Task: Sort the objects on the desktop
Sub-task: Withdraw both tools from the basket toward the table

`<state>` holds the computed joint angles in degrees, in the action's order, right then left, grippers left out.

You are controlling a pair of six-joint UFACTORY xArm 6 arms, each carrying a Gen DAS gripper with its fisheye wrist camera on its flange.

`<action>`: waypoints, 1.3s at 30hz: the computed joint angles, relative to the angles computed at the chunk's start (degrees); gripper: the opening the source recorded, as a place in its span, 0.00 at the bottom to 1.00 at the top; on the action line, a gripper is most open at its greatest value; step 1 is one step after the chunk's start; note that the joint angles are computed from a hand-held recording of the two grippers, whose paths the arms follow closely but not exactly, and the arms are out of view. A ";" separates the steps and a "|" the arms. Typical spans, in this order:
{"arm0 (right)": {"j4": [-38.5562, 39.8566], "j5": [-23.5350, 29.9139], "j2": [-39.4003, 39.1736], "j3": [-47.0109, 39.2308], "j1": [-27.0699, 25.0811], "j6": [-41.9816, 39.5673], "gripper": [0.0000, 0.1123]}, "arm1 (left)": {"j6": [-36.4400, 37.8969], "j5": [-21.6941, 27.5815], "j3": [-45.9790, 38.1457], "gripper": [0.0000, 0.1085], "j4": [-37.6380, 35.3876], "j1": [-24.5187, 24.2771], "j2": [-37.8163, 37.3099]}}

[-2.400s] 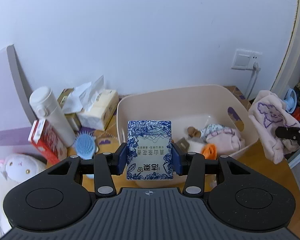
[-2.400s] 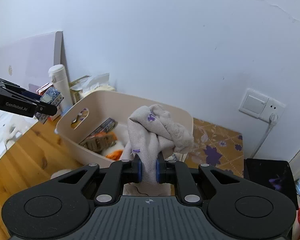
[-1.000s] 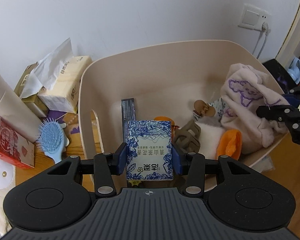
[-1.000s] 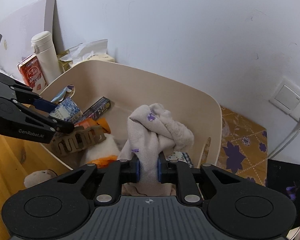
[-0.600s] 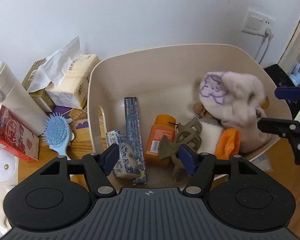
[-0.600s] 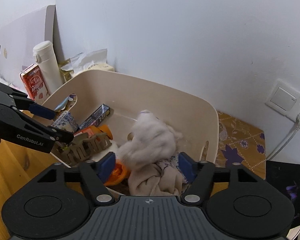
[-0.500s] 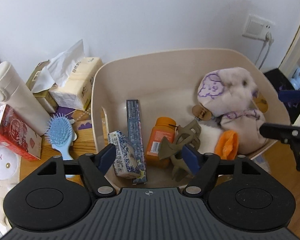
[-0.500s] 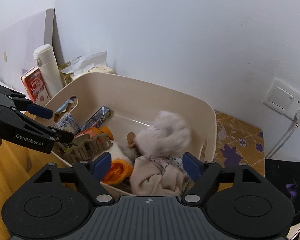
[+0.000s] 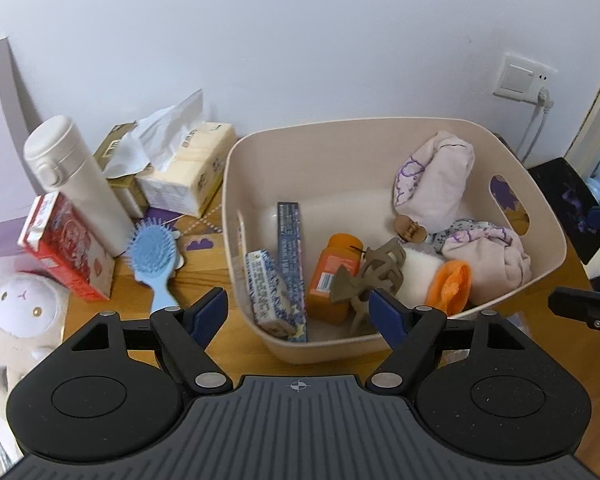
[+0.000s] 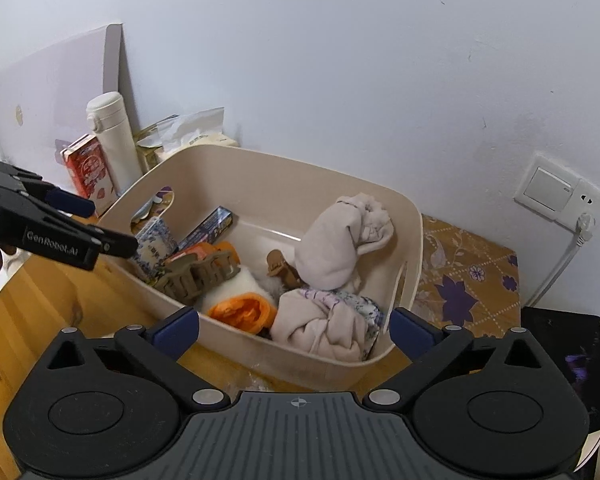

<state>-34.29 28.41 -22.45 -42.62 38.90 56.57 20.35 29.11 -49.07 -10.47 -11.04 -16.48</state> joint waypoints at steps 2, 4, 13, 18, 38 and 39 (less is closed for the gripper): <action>-0.19 0.63 -0.84 0.61 0.57 0.45 0.92 | -0.47 0.04 0.99 0.73 0.39 0.33 -1.22; -0.11 0.86 -1.48 1.28 0.92 0.86 0.92 | -0.75 0.01 2.01 0.73 0.72 0.64 -2.36; 0.99 2.11 -4.62 4.85 3.26 2.27 0.92 | -0.49 1.45 6.68 0.73 2.35 2.36 -6.63; 3.32 3.33 -5.50 6.67 4.98 1.63 0.92 | -0.06 2.71 9.41 0.73 3.19 3.42 -8.44; 17.45 2.19 -1.11 10.18 8.42 -7.63 0.92 | 3.48 6.76 13.73 0.74 6.60 6.29 -5.66; 18.23 1.61 -0.84 10.38 8.28 -8.05 0.92 | 3.32 6.67 13.63 0.74 6.76 6.38 -5.10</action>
